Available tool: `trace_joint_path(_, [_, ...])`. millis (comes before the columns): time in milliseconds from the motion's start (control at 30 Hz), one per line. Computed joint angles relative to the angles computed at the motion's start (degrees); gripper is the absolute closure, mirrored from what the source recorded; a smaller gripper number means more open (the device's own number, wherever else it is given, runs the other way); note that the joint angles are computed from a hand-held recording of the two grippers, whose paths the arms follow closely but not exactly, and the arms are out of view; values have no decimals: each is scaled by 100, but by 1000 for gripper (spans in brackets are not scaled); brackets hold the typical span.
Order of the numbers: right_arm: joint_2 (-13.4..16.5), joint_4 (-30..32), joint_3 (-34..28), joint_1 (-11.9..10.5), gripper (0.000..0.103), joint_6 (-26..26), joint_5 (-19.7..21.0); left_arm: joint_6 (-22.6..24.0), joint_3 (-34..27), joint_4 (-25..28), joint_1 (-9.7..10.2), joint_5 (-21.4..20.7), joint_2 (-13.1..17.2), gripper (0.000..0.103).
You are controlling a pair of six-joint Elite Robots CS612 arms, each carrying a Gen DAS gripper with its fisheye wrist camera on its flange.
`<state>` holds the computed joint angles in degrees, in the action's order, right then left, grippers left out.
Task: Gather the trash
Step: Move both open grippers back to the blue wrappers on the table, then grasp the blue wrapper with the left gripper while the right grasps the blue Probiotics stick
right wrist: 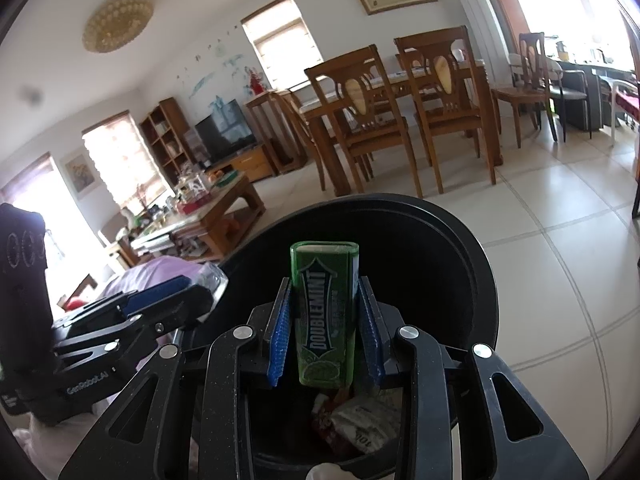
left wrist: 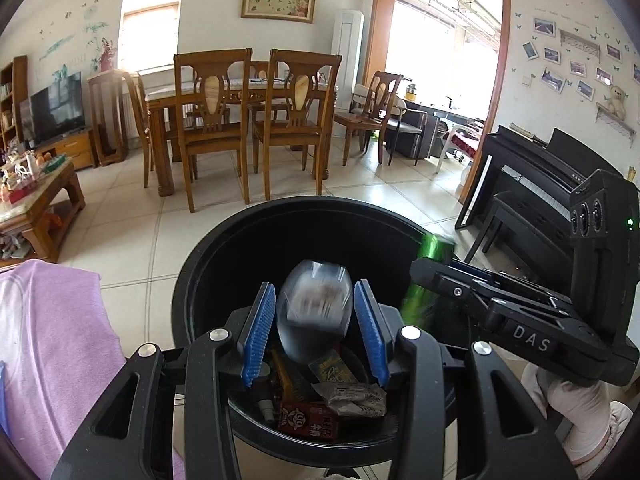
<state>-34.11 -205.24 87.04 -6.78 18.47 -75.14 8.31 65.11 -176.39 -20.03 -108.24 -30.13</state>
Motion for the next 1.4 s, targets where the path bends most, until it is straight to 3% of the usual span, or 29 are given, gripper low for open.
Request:
trace_joint_path(100, [-5, -1, -8, 13, 68, -53, 4, -66, 37, -54, -9, 105, -24, 49])
trace_joint_path(133, [-4, -11, -6, 4, 61, -53, 30, -95, 56, -108, -15, 147, -33, 38])
trace_joint_path(167, [-2, -38, -3, 1, 57, -52, 39, -122, 95, -206, -16, 190, -47, 33])
trace_joint_path(267, [-14, -54, 6, 19, 55, -69, 18, -109, 177, -304, -10, 223, -99, 31])
trace_joint_path(367, [-18, -66, 12, 35, 51, -86, 6, -164, 290, -458, -11, 309, -158, 22])
trace_joint_path(733, [-73, 9, -48, 261, 45, -337, 36, -429, 747, -784, 228, 356, -418, 16])
trace_joint_path(1067, [-31, 504, -485, 704, 45, -803, 261, -1109, 1157, -1103, 753, 822, -597, 16])
trace_joint_path(1267, [67, 995, -898, 1032, 45, -1135, 462, -1404, 1107, -508, 1036, 1462, -601, 16])
trace_joint_path(1400, [162, 1343, -1206, 1232, 45, -1352, 540, -1528, 943, 52, 1178, 1479, -539, 18])
